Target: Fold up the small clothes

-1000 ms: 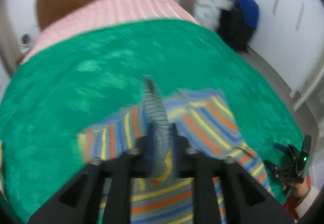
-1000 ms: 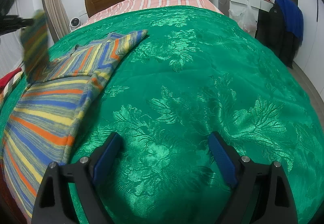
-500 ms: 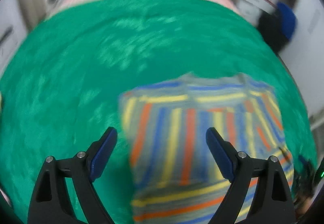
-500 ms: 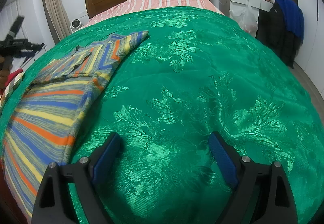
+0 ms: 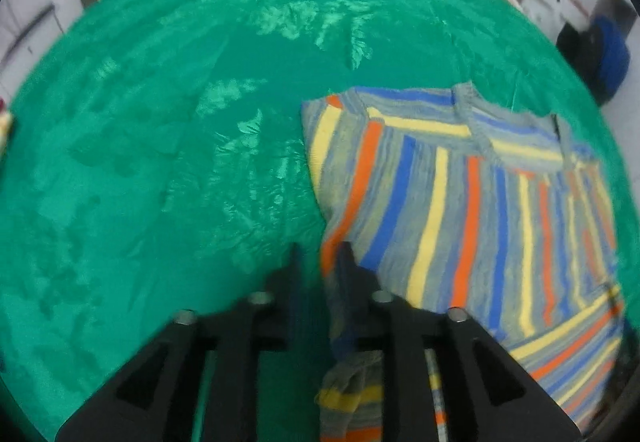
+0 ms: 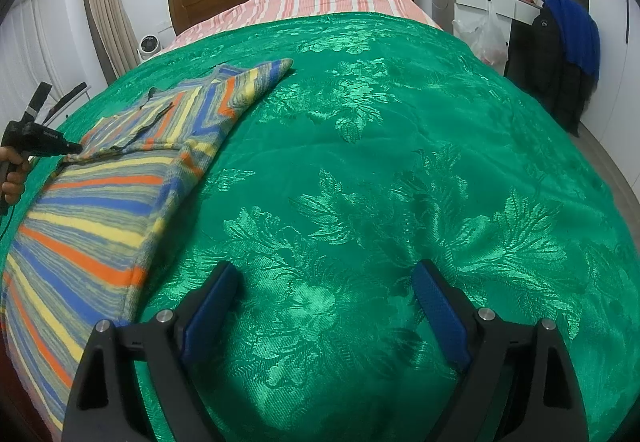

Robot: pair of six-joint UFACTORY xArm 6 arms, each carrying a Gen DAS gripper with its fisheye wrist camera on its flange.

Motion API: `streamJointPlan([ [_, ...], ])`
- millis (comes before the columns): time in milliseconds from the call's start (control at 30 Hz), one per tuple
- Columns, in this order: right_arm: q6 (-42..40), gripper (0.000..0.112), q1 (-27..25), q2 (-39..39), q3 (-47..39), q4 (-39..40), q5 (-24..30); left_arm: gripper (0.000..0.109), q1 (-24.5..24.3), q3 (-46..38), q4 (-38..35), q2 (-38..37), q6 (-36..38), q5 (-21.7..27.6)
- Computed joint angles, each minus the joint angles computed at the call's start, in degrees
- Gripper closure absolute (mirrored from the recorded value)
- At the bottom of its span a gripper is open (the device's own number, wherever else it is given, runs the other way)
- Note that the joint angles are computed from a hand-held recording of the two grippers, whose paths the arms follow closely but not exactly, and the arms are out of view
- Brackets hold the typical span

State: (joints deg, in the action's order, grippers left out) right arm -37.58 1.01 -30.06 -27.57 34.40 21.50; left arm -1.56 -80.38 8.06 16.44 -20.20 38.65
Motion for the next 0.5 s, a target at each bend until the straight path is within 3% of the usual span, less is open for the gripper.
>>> streamJointPlan([
  [33,-0.02,0.023,0.05,0.00,0.00,0.09,-0.06,0.045,-0.54,1.92,2.23,-1.72,-1.90,-1.37],
  [100,-0.01,0.023,0.06,-0.02,0.05,0.06,-0.09,0.026,-0.87,6.43,2.68,-5.05,-1.52,-6.24],
  [167,0.07,0.023,0.12,0.01,0.04,0.04,-0.10,0.023,-1.22,8.46,3.11,-6.33,0.00,-7.49],
  [267,0.20,0.023,0.02,-0.11,0.08,-0.20,0.00,0.024,-1.90,8.93,6.58,-5.67,-0.65,-3.09],
  [367,0.56,0.023,0.09,-0.13,0.16,-0.64,-0.13,0.016,0.45,14.81,4.43,-9.67,-1.49,-5.57],
  [500,1.22,0.023,0.29,-0.02,0.25,-1.46,-0.49,0.018,2.33,22.99,4.05,-18.16,-1.07,-7.44],
])
